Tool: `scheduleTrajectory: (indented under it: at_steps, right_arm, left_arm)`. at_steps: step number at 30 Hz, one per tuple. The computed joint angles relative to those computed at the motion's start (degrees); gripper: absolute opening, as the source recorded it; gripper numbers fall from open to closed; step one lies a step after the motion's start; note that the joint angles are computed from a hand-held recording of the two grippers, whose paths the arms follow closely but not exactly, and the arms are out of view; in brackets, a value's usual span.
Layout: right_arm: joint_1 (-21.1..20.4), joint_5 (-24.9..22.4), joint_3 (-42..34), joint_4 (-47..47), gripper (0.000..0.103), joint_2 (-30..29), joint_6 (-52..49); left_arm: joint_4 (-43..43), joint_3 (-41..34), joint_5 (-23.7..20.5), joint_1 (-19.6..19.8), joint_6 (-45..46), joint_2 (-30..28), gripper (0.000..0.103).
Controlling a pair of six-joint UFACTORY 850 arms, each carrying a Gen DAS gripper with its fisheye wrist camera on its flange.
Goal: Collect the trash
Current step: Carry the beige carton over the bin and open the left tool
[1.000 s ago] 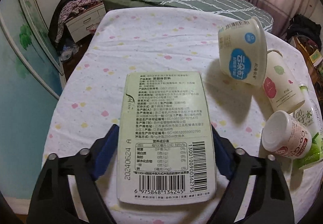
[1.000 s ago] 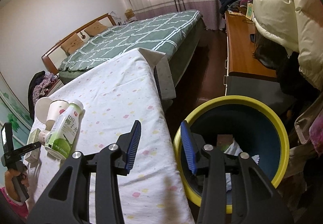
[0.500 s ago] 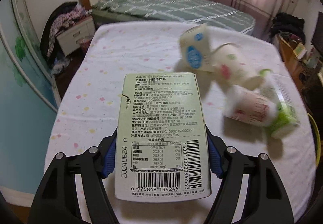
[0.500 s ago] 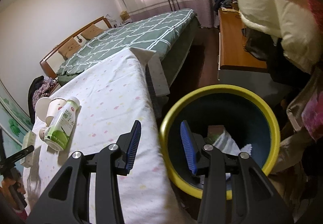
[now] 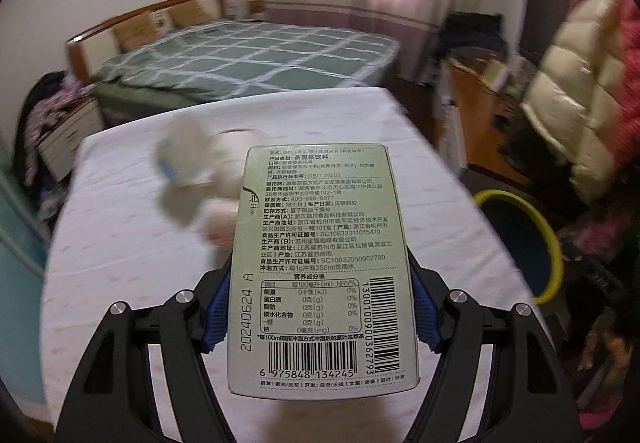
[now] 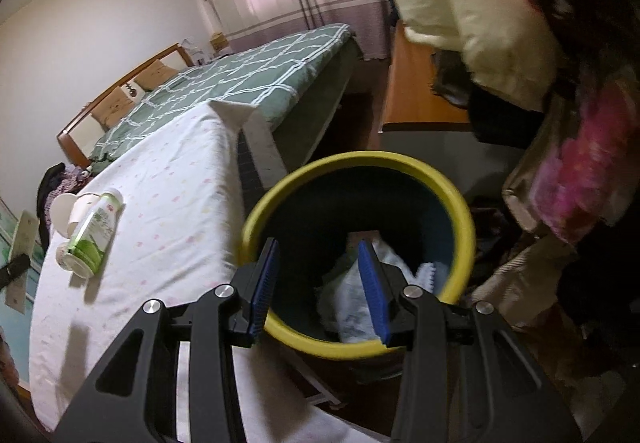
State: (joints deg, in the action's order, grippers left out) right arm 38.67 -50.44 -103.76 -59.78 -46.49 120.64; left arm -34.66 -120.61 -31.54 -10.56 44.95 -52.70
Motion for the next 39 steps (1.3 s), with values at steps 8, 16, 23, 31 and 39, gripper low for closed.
scheduleTrajectory:
  at_steps: [8, 16, 23, 31, 39]
  right_arm:
    - [1.4, -5.0, 10.7, -2.8, 0.045, 6.4, 7.6]
    - [1.6, -7.7, 16.9, -2.1, 0.046, 9.7, 11.1]
    - [1.1, -7.0, 17.5, -2.0, 0.047, 9.9, 11.6]
    - [0.9, -6.3, 14.4, -1.6, 0.048, 8.0, 8.7]
    - [0.8, -6.4, 7.2, 0.3, 0.05, 3.9, 2.1]
  left_arm:
    - [1.3, -3.9, -4.8, -8.3, 1.1, -2.3, 0.071]
    - [6.3, -13.8, -10.5, -14.8, -2.1, -9.8, 0.072]
    - [9.7, -25.6, -14.1, -17.7, -6.1, -17.2, 0.073]
    - [0.7, -17.7, -8.2, -15.7, 0.8, -11.7, 0.092]
    - [-12.5, -5.2, -1.3, -8.5, 11.3, -3.2, 0.095]
